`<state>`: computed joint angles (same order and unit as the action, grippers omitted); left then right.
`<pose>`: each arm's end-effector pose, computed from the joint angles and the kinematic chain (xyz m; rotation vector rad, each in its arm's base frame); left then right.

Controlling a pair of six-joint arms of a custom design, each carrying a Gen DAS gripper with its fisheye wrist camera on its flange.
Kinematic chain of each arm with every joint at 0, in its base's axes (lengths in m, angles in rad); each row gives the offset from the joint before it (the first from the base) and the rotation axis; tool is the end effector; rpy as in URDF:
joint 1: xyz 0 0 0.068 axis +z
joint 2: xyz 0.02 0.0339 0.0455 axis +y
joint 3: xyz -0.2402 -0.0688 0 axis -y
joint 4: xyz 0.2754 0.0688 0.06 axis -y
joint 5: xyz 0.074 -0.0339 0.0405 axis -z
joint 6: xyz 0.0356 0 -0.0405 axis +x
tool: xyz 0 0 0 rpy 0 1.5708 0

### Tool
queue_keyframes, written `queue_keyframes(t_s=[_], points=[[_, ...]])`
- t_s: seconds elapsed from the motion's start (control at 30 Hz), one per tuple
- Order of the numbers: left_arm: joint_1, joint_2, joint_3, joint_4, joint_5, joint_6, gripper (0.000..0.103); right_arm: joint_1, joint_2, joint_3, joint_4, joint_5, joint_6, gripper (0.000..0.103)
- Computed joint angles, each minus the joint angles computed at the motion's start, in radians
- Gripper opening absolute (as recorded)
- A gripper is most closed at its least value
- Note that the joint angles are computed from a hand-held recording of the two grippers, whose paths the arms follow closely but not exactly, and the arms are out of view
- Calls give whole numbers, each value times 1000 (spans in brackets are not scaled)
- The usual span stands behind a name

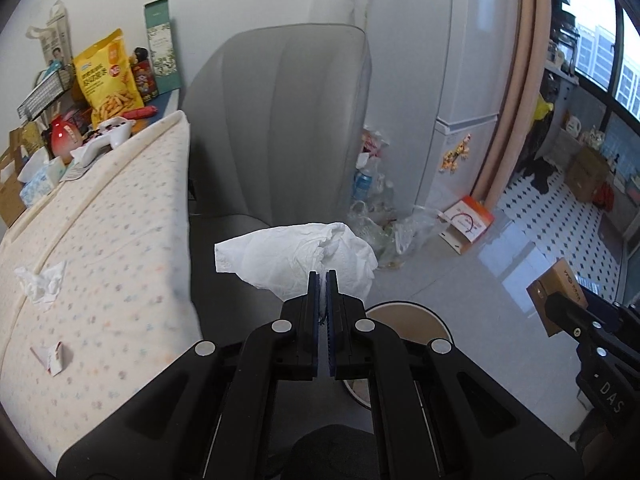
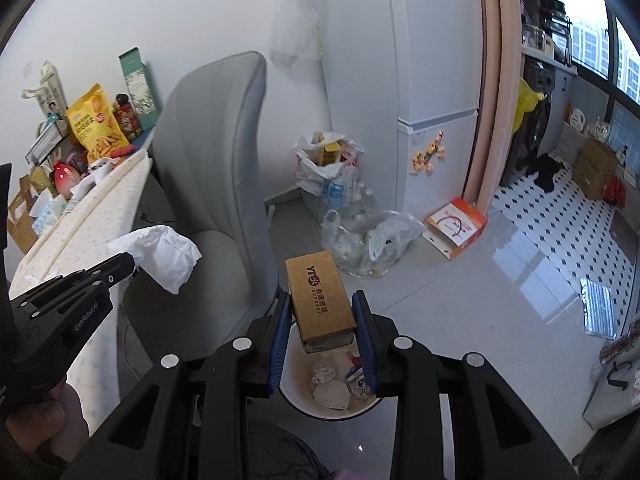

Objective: Collect trash
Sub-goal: 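Carry the brown box and tissue over the white wastebasket with both grippers, then open both grippers to drop the box and tissue into the wastebasket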

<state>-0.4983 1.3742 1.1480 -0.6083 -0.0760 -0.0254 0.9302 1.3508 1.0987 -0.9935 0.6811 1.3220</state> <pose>0.2898 -0.1546 0.2646 0.5296 2.3487 -0.1520 0.1863 0.2125 0.2410 0.6025 2.3213 -0.0104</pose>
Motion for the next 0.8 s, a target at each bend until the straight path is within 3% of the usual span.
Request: queue_keyframes(t_s=[0.2,0.3,0.4,0.53,0.6,0.8], points=[[-15,93,40,10,-1,1,4,-95,-8,-89,171,-61,-108,33],[-20,117,52,11,-9,0,4,-131,-10,-116,228,-84,-140,55],[-28,132,57,17,-17,0,4,-140,-22,-132,223,-84,-132,55],[-49,158,69,21,-12,-7,4,-132,-53,-153,169,-79,-87,58],[-62,171,75,23,-5,-10,4,-113,-76,-162,110,-55,-38,66],[-126,203,89,22,16,-22,4,-71,-159,-196,-47,-4,91,74]])
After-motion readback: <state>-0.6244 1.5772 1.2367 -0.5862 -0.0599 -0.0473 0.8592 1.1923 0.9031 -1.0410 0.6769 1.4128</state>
